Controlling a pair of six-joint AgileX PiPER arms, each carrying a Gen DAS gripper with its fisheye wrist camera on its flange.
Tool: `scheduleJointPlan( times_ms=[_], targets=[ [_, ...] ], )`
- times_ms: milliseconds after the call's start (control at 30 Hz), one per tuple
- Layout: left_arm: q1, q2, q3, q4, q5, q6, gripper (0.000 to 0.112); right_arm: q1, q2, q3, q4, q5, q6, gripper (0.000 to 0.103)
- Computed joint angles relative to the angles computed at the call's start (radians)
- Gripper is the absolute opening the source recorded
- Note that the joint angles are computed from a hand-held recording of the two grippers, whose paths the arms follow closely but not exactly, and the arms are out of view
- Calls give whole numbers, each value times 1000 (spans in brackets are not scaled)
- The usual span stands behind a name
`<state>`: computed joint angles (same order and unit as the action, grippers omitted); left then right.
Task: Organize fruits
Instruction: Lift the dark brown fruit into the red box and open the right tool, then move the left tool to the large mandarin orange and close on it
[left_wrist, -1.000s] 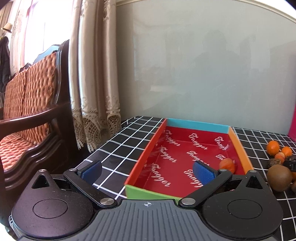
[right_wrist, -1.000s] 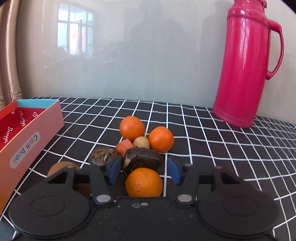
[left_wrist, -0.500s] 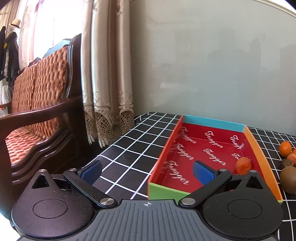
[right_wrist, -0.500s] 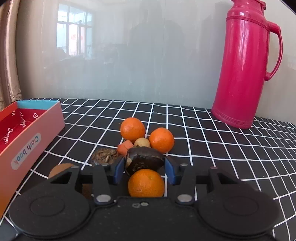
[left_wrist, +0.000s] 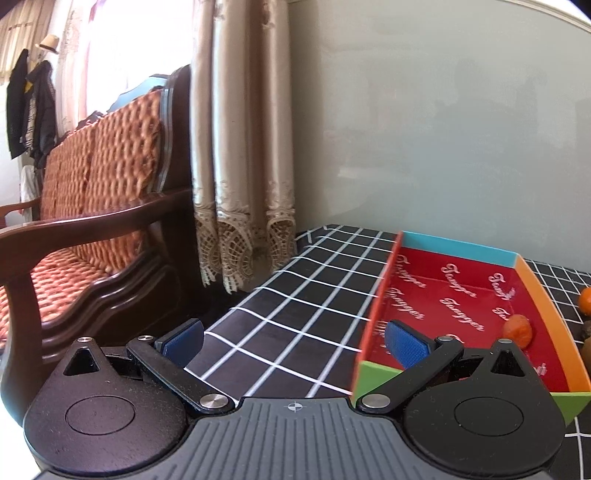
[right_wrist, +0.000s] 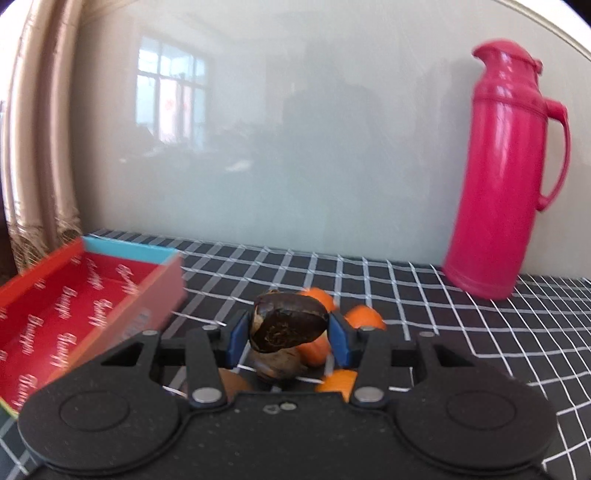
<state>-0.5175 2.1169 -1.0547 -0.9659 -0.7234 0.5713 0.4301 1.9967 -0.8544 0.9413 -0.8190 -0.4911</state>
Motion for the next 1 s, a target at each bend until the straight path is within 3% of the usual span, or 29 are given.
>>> scheduleJointPlan(
  times_ms=[167, 367, 600, 667, 700, 733, 767, 900, 1000],
  targets=[
    [34, -13, 39, 84, 4, -72, 103, 59, 7, -23, -64, -17, 29, 45],
    [40, -37, 89, 114, -52, -140, 103, 126, 49, -99, -96, 20, 5, 45],
    [68, -40, 102, 116, -47, -140, 103, 168, 95, -178, -94, 79, -40, 45],
    [73, -42, 104, 118, -44, -142, 103, 181, 117, -209, -51, 89, -102, 51],
    [76, -43, 105, 121, -40, -146, 103, 190, 127, -216, -34, 74, -116, 56],
    [74, -46, 108, 120, -41, -148, 103, 197, 129, -207, -30, 51, -108, 69],
    [73, -48, 109, 121, -38, -150, 103, 203, 122, -193, -32, 28, -95, 73],
    [61, -54, 111, 155, -33, -185, 103, 205, 73, -99, -43, -90, -37, 74],
    [48, -62, 113, 189, -15, -220, 103, 183, 30, -13, -13, -182, 7, 82]
  ],
)
